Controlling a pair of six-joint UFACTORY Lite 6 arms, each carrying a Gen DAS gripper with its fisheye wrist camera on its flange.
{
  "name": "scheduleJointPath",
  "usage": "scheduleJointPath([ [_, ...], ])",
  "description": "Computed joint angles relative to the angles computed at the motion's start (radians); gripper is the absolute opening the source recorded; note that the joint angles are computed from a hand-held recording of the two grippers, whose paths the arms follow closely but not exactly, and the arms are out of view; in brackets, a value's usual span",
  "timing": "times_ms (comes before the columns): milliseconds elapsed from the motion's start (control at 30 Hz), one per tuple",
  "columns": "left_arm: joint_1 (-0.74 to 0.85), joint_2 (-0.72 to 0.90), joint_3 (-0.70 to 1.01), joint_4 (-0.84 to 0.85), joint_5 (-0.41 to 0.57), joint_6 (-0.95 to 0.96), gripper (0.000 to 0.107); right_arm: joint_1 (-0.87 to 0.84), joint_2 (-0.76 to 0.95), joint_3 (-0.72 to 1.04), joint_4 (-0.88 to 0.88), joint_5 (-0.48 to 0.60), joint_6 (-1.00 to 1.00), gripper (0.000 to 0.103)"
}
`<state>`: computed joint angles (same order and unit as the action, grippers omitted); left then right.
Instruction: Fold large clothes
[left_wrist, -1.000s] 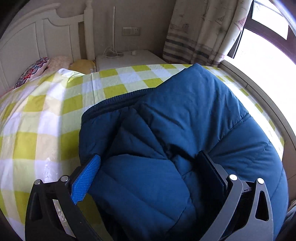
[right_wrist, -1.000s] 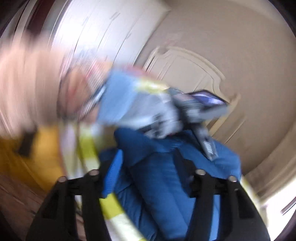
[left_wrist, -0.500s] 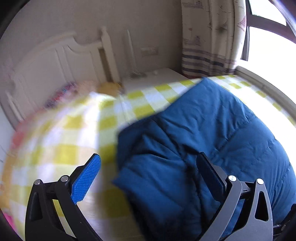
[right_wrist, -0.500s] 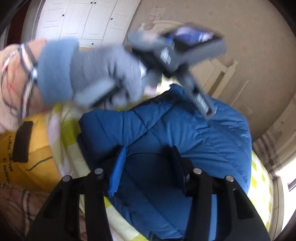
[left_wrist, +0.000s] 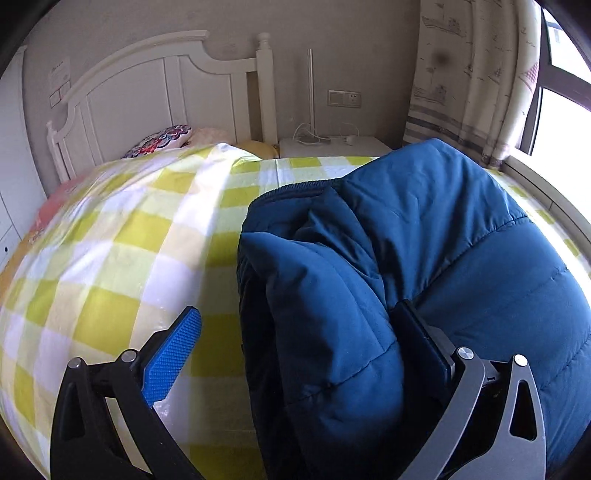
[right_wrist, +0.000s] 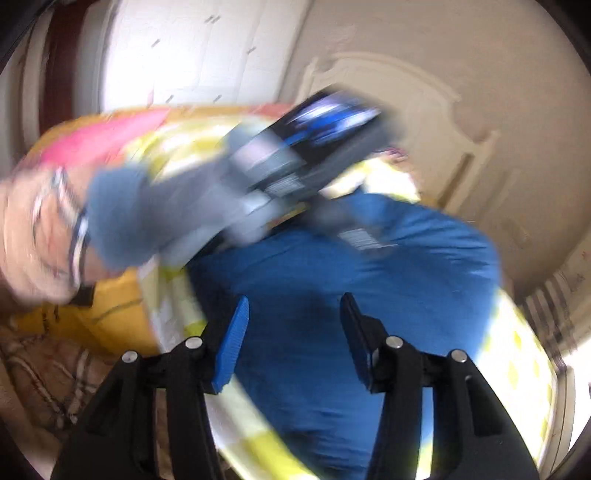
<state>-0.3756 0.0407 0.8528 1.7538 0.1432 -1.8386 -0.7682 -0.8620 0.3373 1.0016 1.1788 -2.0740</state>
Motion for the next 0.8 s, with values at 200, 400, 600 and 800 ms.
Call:
scheduleJointPath([
  [200,-0.064,-0.019,-0.022,-0.01,0.096,-0.012,0.099,0.047,0.628,0.497,0.213,-0.19,0.08,0.034],
  [400,-0.068,-0.049,-0.064,0.106,0.104,-0.14,0.099,0.293,1.229,1.124,0.113,-0.378,0.451,0.025],
  [600,-0.057,-0.066,-0.105,0.243,0.137,-0.334,0.099,0.48,1.654,1.56,-0.246,-0.395,0.853,0.029],
  [800,-0.071,-0.071,-0.111,0.242,0.148,-0.334,0.099,0.544,1.516,1.455,-0.435,-0.506,0.9,0.031],
])
